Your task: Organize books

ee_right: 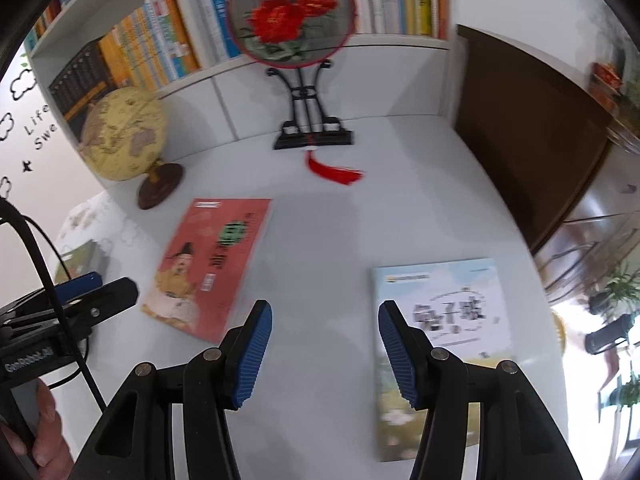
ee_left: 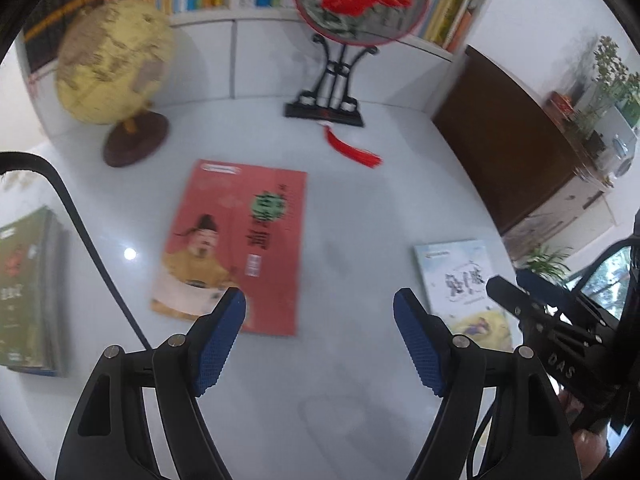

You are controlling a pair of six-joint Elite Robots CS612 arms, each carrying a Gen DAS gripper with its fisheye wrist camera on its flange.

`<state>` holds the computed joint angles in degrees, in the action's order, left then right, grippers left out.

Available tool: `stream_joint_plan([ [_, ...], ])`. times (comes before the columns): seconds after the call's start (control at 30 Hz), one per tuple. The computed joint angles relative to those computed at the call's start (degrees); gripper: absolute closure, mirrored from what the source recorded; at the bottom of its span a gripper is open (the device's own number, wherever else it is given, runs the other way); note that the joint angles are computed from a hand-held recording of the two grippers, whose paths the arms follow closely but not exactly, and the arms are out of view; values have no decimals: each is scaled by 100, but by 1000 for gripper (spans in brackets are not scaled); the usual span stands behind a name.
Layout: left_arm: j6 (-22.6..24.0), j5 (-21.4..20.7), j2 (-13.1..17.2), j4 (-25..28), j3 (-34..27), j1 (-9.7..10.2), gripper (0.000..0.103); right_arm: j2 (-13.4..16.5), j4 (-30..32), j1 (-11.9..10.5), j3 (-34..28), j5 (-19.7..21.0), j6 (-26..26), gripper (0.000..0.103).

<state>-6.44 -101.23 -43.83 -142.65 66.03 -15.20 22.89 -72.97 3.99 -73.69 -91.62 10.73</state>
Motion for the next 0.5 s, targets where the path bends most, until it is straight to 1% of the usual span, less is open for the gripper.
stream_joint_plan([
  [0.1,92,-240,63,76,-35,-58,28,71,86,-94,-134,-205,11,49],
  [0.27,119,-584,259,351,-206,-167,28,211,294,-333,-401,-464,197,49],
  [0.37,164,-679,361,497,-293,-244,28,346,450,-490,-567,-548,241,49],
  [0.5,240,-690,446,649,-335,-373,28,477,646,-623,-705,-488,206,49],
])
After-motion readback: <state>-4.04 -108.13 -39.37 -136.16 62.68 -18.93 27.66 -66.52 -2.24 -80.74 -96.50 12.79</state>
